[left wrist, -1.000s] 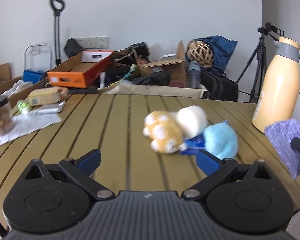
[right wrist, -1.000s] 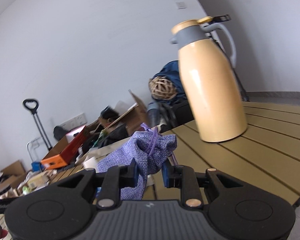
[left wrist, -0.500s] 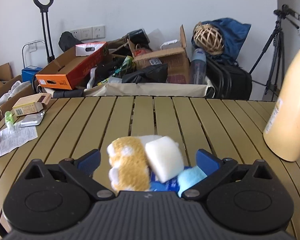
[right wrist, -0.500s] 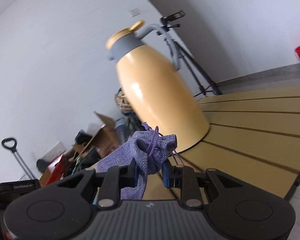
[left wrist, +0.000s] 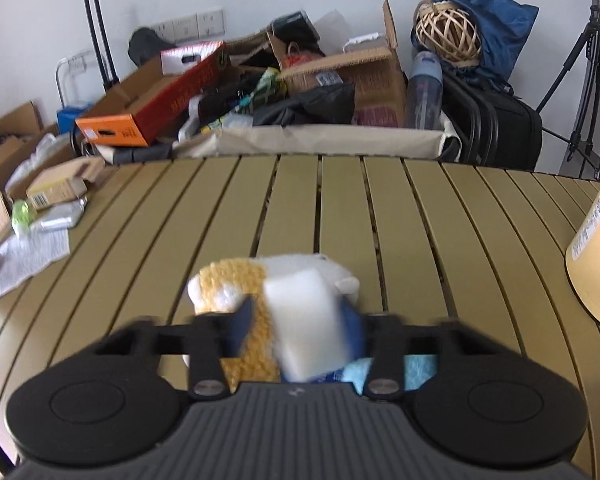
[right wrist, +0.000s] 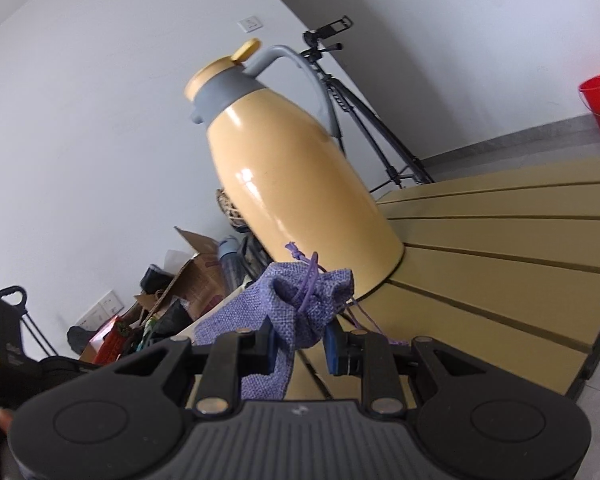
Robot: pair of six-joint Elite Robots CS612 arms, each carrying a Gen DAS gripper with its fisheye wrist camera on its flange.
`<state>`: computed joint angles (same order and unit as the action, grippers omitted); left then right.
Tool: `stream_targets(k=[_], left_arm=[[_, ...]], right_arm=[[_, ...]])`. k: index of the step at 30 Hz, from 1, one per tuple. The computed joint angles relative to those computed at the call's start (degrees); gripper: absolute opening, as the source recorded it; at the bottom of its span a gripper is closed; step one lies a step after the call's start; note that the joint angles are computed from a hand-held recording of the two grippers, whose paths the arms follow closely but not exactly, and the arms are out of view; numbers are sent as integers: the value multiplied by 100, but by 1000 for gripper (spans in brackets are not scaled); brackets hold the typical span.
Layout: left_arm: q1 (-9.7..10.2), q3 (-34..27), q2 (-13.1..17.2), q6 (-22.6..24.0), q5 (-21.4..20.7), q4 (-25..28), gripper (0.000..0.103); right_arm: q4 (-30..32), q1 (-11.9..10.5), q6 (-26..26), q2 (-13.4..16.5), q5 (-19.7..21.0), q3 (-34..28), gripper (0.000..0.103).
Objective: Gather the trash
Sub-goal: 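Close the left tool on the white foam block, then carry the white foam block and lavender bag down toward the black bin with both tools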
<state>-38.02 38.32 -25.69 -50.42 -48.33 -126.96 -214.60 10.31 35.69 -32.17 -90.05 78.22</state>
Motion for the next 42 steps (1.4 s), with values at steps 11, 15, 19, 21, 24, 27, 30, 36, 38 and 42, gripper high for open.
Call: stream_targets(k=[11,15,19,21,24,27,30,36,38,42], left_arm=[[-92,707,-362,358,350,-661,30],[-119,1105,-587,514,328,-1077,30],[-162,1482,-801,590,340,-1357,30],[-186,1666,-906,592,322,-1463,30],[-237,1971,-1072,603,392,-1659,30],[-282,2318,-1264,562,438,-1854,30],[-317,2665,-1464,462,457,-2025,30],[-406,3227,-1797,339,635,-2237,30],[-442,3407,-1911,325,717,-2311,30],[-522,3830,-2164,289,833,-2599,30]], right_arm=[[-36,67,-131,-3,176,-50,22],[-68,67,-184,-27,236,-18,22],[-86,65,-219,-52,281,31,22],[-90,65,-227,-62,335,56,22],[-146,54,-238,-89,510,114,22],[-271,57,-326,-124,640,190,22],[-377,64,-405,-160,753,275,22],[-479,59,-473,-229,993,422,22],[-535,56,-489,-256,1069,470,22],[-714,65,-577,-315,1182,579,22]])
